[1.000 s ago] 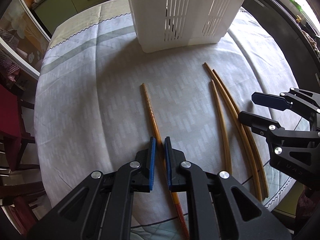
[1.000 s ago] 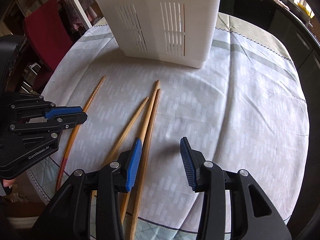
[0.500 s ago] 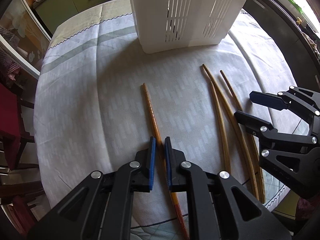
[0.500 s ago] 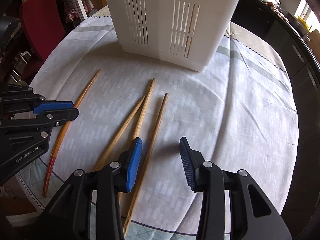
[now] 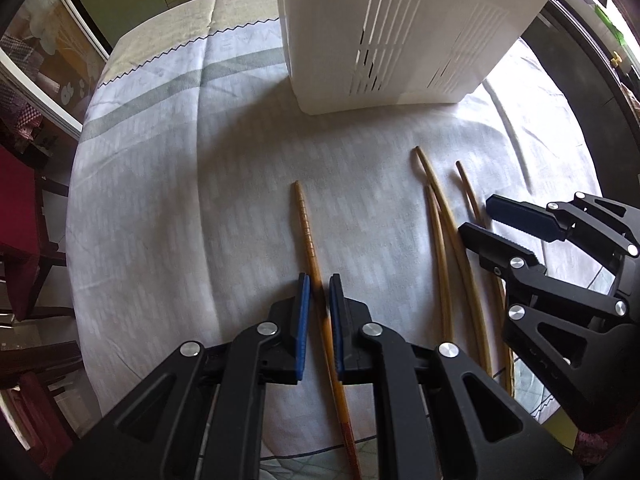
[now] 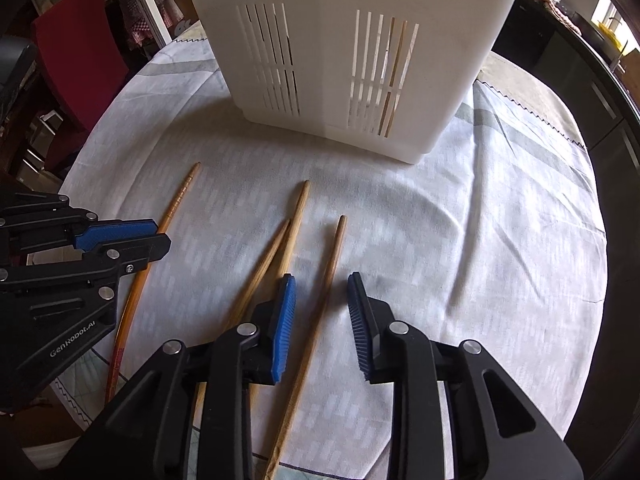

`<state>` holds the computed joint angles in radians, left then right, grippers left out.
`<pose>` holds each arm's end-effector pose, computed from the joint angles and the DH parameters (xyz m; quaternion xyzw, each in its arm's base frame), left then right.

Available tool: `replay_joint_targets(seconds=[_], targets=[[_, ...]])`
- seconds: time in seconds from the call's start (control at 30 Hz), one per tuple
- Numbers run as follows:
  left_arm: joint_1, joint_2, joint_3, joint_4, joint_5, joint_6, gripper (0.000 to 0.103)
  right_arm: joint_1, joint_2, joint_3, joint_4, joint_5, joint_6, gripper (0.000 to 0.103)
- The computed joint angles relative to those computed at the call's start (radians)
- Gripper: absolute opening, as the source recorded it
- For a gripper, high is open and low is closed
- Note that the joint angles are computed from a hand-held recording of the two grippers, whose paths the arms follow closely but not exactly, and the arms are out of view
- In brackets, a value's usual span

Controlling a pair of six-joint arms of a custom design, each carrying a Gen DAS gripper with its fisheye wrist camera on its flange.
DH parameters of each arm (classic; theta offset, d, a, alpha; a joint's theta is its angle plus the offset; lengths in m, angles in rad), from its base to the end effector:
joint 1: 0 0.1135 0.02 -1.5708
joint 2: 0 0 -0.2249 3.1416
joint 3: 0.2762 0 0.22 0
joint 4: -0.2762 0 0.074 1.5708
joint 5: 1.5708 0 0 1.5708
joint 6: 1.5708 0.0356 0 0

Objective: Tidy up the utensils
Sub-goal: 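Grasp a wooden chopstick with the left gripper while the right gripper grasps another, then lift both held chopsticks upright above the white holder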

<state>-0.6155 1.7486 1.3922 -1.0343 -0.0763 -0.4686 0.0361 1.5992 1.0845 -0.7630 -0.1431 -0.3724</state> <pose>0.2454 -0.1702 0.2095 0.0696 0.9928 -0.0138 0.0966 0.2714 0.0149 0.1818 -0.2104 0.9641 0.0453 0.1554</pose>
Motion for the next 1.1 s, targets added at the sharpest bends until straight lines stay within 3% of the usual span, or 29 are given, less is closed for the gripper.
replay_joint_targets(seconds=[0.03,0.1,0.33,0.5,0.8,1.1], targets=[[0.002,0.015,0.018,-0.007,-0.001,0.001,0.010,0.002,0.005,0.003,0.004,-0.001,0.009,0.013],[0.004,0.036,0.046,-0.016,-0.002,0.002,0.010,0.003,0.017,0.016,0.009,-0.002,0.020,0.008],[0.016,0.033,0.041,0.010,0.004,-0.001,0.006,-0.077,0.001,0.031,-0.020,-0.067,-0.020,0.006],[0.015,-0.068,-0.020,0.013,-0.018,0.006,0.006,-0.163,-0.062,0.064,-0.085,-0.153,-0.059,0.006],[-0.017,-0.289,0.000,-0.072,-0.086,-0.005,0.006,-0.415,-0.222,0.184,-0.307,-0.378,-0.212,0.006],[-0.116,-0.475,0.019,-0.168,-0.180,-0.075,0.006,-0.650,-0.283,0.334,-0.548,-0.568,-0.417,0.006]])
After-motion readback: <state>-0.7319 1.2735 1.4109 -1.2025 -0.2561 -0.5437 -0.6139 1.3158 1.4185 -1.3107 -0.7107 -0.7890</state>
